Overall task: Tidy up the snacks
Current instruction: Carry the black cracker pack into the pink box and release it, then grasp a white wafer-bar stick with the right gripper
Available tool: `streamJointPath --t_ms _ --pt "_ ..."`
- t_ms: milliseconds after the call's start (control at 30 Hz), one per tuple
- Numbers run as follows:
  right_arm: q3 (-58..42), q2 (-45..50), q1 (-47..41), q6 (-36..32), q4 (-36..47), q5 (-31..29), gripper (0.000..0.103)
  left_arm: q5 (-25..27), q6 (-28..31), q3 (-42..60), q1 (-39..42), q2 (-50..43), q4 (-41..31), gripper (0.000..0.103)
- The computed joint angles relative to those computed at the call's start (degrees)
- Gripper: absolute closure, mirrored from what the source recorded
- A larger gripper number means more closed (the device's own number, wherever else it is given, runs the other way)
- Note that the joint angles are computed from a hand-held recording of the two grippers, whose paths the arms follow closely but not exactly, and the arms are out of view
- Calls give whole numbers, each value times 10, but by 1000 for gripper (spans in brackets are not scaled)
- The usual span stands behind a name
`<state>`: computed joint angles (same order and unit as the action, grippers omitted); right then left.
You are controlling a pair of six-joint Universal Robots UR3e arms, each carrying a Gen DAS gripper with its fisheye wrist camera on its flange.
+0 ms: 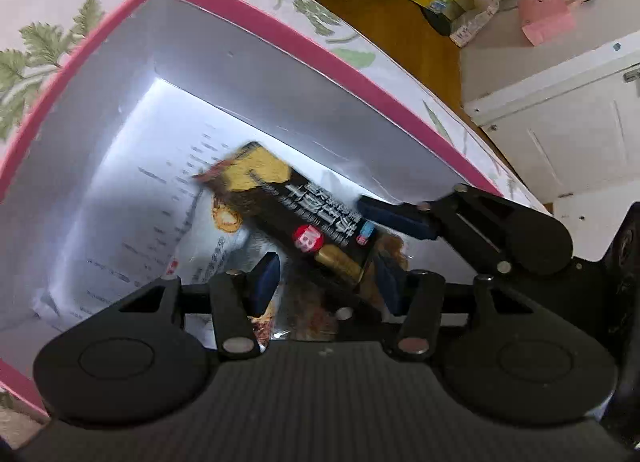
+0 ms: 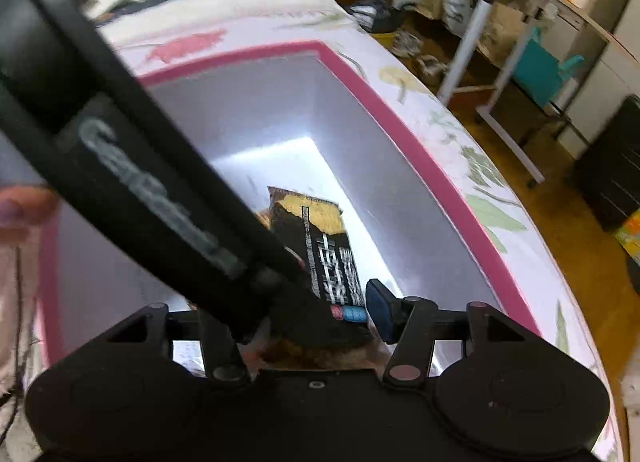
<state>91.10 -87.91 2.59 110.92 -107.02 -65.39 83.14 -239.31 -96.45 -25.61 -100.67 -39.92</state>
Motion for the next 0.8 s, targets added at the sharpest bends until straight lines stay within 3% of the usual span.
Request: streamJointPath --t_ms 100,167,267,400,600,700,800 --pt "14 -35 -24 2 4 7 35 -1 -16 -23 -4 25 9 48" --pt "15 -74 -62 -17 50 29 34 13 -22 -24 -18 37 8 48" --pt "19 -150 -145 -77 149 72 34 51 -21 -1 -47 49 -23 48" --pt "-45 -214 -299 -173 374 120 34 95 -9 60 -88 56 -87 48" --pt "-198 -172 -466 -236 609 111 34 167 21 240 -178 5 -240 48" --pt "-240 -135 -491 -219 629 97 34 189 29 346 -220 -41 -309 48" --pt "-250 -132 -535 -256 660 88 34 215 33 468 -263 -107 -372 48"
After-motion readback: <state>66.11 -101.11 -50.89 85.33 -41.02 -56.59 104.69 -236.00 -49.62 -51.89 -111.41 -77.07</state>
